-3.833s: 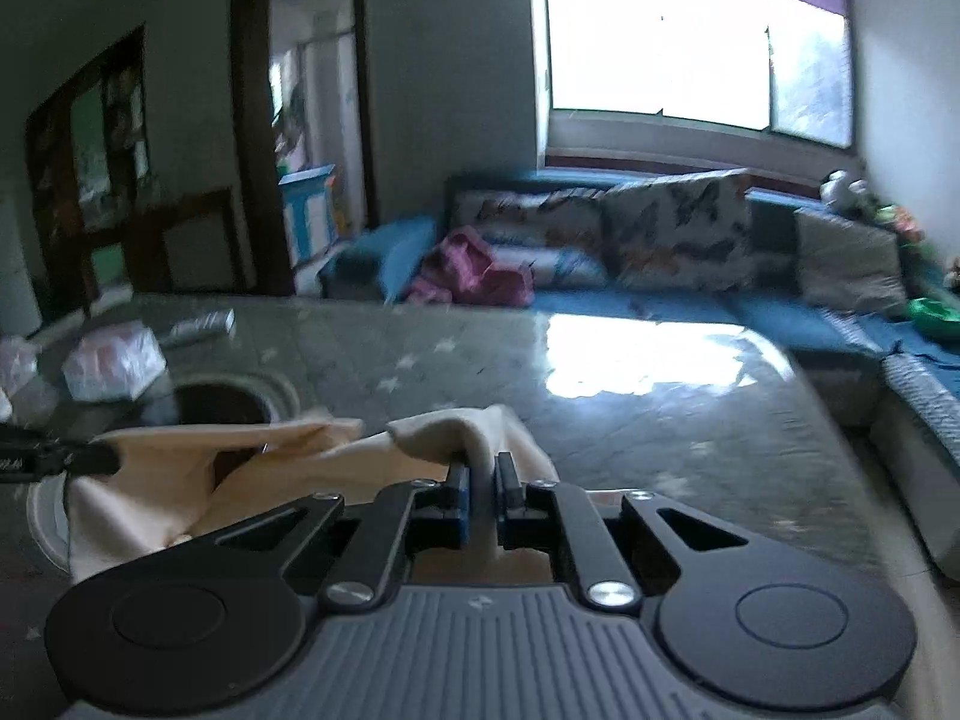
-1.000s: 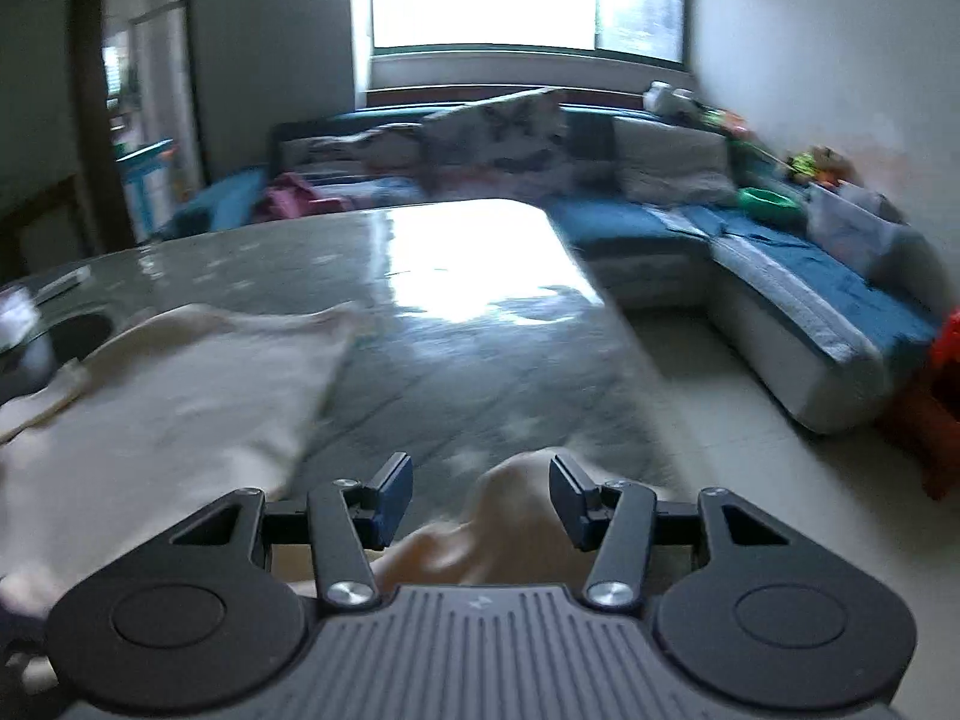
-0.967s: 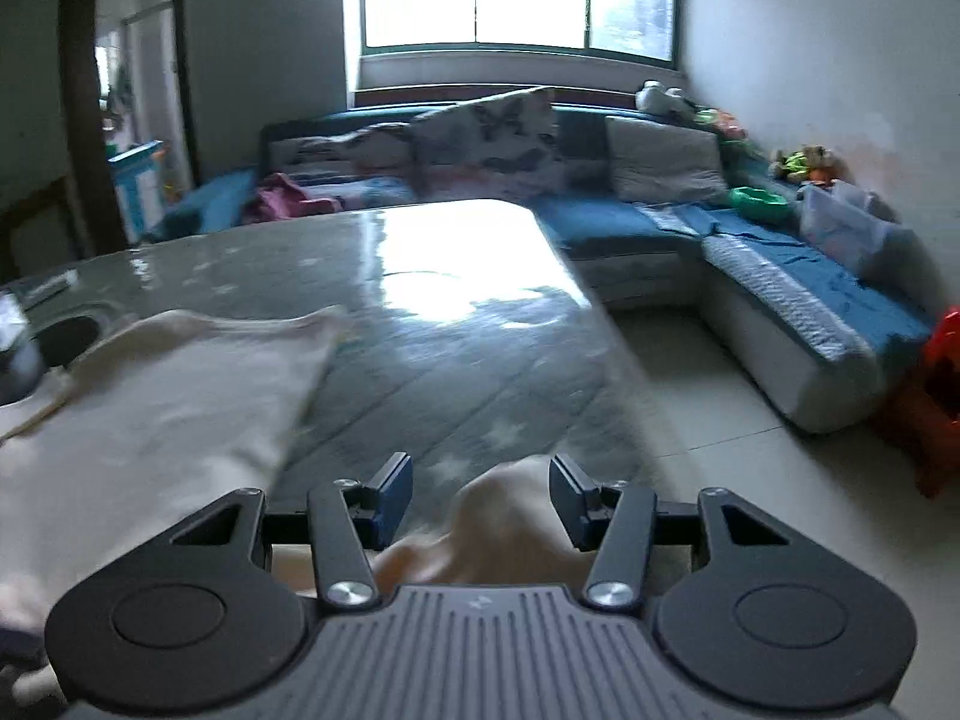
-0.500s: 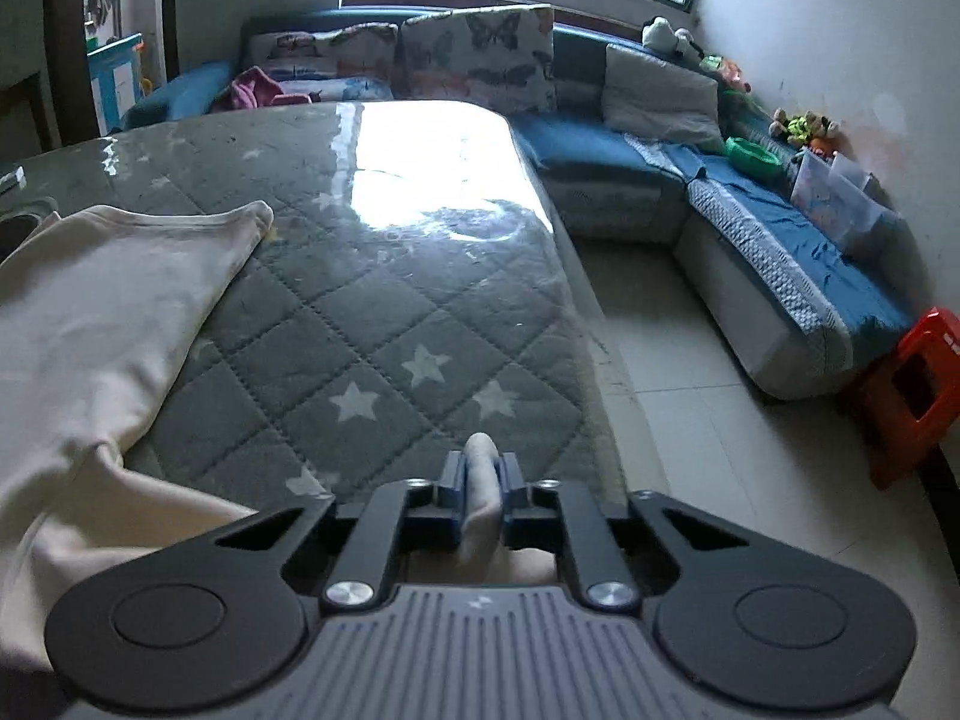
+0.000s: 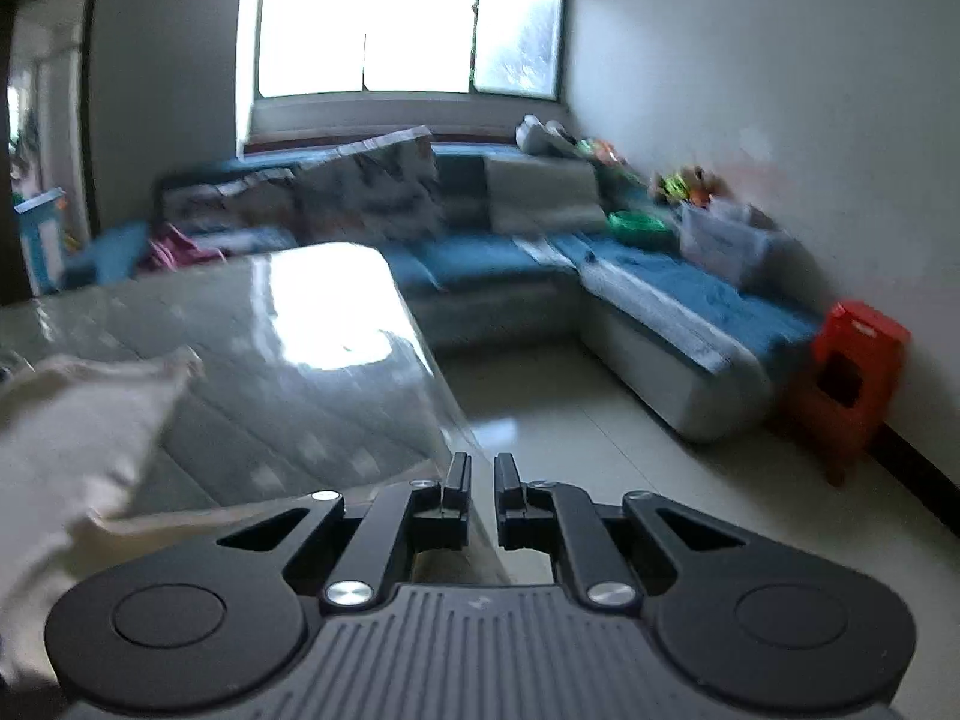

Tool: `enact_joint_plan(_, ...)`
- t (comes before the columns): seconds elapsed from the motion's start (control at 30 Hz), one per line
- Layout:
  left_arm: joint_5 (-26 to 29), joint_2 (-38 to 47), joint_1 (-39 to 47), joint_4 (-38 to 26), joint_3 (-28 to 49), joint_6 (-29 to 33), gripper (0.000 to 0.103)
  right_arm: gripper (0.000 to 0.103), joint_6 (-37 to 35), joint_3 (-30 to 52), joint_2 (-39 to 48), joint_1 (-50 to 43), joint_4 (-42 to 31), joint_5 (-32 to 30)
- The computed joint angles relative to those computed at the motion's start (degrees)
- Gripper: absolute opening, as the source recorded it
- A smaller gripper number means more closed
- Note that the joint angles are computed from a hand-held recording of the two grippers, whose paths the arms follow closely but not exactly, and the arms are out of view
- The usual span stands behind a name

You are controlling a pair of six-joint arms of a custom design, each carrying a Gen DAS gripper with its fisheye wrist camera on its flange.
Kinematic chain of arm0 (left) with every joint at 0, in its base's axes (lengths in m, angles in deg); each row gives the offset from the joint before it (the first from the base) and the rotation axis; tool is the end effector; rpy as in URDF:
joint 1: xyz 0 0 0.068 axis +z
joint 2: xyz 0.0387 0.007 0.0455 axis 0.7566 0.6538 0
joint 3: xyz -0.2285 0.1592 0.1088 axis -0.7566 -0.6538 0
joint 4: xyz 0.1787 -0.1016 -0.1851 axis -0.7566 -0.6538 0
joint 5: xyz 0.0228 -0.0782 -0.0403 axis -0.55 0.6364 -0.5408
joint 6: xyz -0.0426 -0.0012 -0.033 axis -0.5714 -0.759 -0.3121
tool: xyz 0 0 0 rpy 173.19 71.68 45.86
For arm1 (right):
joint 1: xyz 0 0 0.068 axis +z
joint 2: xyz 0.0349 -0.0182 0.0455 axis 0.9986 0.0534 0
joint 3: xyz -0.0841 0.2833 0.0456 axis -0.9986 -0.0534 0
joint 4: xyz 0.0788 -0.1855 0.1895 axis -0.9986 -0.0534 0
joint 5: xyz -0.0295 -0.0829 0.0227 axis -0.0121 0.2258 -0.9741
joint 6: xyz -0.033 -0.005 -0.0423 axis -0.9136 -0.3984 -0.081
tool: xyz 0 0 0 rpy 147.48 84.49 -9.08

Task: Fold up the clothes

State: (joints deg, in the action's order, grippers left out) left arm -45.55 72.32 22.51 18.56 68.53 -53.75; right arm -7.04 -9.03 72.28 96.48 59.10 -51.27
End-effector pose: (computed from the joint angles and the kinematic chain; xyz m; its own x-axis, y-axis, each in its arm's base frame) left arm 0.2633 -0.1476 0.1340 -0.5581 0.3486 -0.7530 0.7065 0.6756 -0.2109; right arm 0.2779 0.0356 0.1802 -0.5514 0.0443 -0.8331 0.1672 0.9842 -0.0583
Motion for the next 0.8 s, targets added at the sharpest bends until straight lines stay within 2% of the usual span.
enact_joint_plan(0.1, -0.40, -0.16, -0.36, -0.03, -0.12, -0.23, 0.029, 0.009, 0.37, -0.19, -0.07, 0.48, 0.64, -1.47)
enact_joint_plan(0.2, -0.75, -0.85, -0.60, 0.16, -0.84, -0.84, 0.029, 0.018, -0.50, 1.62, 2.85, 1.90, 0.62, -4.15)
enact_joint_plan(0.3, -1.09, -1.90, -0.19, 0.03, -1.38, -1.09, 0.029, 0.021, -0.71, 5.52, 9.97, 2.07, 1.15, -7.50)
enact_joint_plan(0.47, -2.56, -5.01, 2.68, -0.43, -1.98, -1.53, 0.030, 0.029, -0.81, 9.96, 18.24, 0.66, 0.70, -8.45)
enact_joint_plan(0.67, -11.68, -2.69, 9.39, -1.71, 3.40, -5.10, 0.034, 0.034, -0.99, 12.35, 19.18, 0.93, -1.19, -7.29)
enact_joint_plan(0.8, -18.24, 3.03, 13.26, -3.73, 11.44, -8.22, 0.033, 0.036, -1.59, 12.41, 18.27, 2.28, -1.10, -7.90)
